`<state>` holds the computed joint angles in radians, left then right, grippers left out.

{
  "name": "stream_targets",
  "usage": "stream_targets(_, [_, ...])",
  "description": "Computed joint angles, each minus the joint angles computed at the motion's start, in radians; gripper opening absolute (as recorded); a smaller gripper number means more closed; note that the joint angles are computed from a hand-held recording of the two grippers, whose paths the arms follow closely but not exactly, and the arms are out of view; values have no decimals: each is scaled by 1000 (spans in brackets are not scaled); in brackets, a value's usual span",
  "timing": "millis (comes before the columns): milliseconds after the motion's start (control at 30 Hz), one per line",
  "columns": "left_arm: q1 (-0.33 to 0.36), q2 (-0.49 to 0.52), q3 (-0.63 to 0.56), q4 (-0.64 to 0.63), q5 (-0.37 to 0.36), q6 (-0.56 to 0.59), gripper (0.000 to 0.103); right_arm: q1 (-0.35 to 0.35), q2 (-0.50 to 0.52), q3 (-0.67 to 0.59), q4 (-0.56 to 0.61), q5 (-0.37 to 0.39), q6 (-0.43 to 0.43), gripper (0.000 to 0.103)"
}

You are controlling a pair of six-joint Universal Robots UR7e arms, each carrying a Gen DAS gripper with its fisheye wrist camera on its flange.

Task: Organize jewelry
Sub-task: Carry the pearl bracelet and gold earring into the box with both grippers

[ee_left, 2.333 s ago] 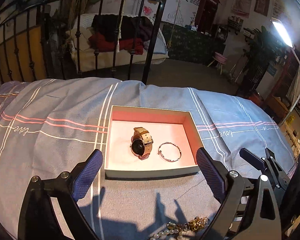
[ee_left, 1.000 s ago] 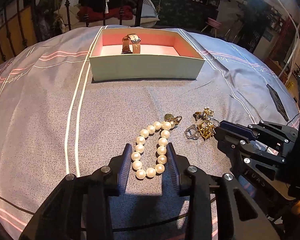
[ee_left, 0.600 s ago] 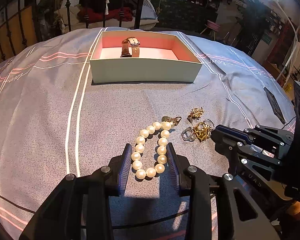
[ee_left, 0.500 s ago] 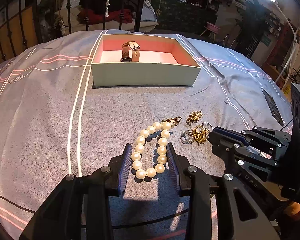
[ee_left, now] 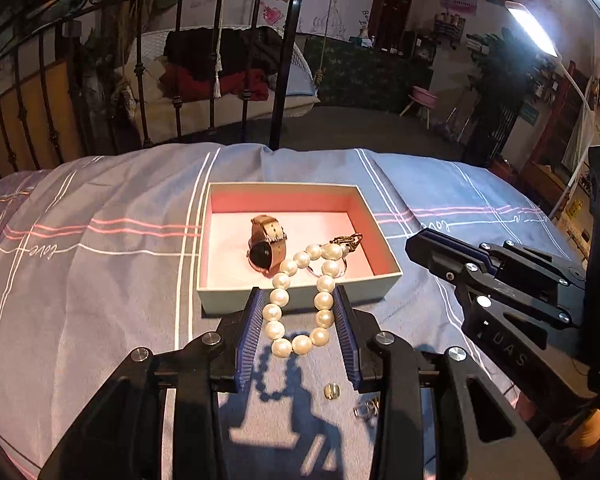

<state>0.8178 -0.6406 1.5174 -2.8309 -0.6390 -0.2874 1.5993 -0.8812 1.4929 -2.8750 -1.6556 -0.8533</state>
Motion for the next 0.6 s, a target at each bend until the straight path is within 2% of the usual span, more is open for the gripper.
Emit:
stream_targets(133, [26,40,-110,49,9,26,35,15,70,-93,2,-37,9,9])
stream_targets(333, [75,96,-253,201,-23,-11,35,16,148,-192,49,-90,30,9])
stream_targets(467, [97,128,-313,300,-32,-45,35,11,184,-232,80,-114,36,9])
stream_targets(600, [113,138,-330,331,-41,-57,35,6,208,-255,100,-126,35,9])
